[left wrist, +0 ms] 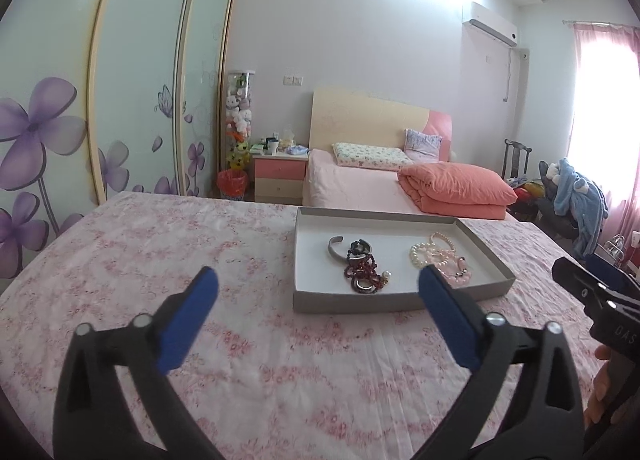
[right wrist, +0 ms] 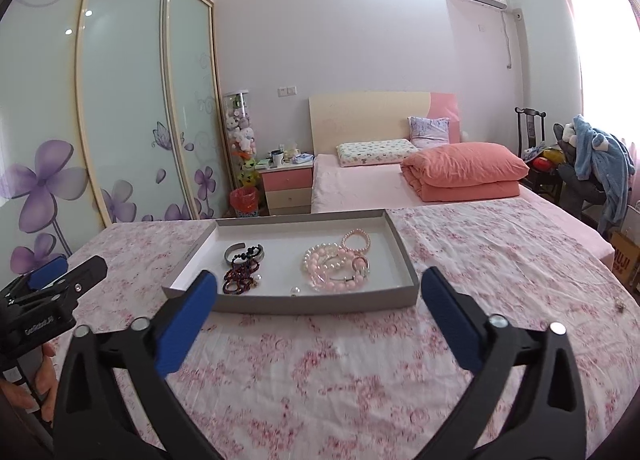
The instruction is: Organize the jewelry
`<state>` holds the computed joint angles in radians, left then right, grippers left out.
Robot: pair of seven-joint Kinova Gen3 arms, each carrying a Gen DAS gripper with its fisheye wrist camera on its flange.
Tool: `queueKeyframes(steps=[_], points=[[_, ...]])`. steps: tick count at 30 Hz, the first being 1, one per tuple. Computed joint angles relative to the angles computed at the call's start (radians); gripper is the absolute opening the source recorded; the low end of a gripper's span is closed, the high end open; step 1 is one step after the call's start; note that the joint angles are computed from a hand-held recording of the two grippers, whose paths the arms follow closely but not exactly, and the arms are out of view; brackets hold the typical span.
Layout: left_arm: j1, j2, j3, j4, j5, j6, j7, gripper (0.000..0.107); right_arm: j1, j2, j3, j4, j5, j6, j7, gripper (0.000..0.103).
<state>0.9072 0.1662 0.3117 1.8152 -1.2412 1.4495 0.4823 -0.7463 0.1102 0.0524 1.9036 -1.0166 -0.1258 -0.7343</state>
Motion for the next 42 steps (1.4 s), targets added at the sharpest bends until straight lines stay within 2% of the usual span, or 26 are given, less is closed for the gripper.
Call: queueKeyframes(steps=[2, 5, 11, 17, 27, 42], points=[[0.016, 0.006, 0.007, -0.004, -0.001, 0.024, 0.006, 0.099, -0.005, -0.01, 0.003, 0.018, 0.008, -0.009, -0.008, 0.101], [0.045, 0.016, 0.016, -0.006, 0.0, 0.06, 0.02, 0.099, 0.024, -0.025, -0.042, 0.046, -0.004, -0.036, 0.003, 0.101], [0.1, 0.047, 0.019, -0.025, 0.006, 0.13, 0.029, 0.099, 0.125, -0.058, -0.164, 0.114, 0.168, -0.08, -0.157, 0.101], [0.129, 0.045, 0.018, -0.011, 0.013, 0.141, 0.077, 0.099, 0.171, -0.077, -0.221, 0.161, 0.252, -0.112, -0.232, 0.101], [0.152, 0.062, 0.018, -0.016, -0.005, 0.164, 0.07, 0.099, 0.22, -0.084, -0.242, 0.174, 0.377, -0.096, -0.393, 0.101], [0.15, 0.065, 0.009, -0.026, -0.003, 0.153, 0.058, 0.099, 0.214, -0.086, -0.246, 0.175, 0.365, -0.111, -0.38, 0.101]])
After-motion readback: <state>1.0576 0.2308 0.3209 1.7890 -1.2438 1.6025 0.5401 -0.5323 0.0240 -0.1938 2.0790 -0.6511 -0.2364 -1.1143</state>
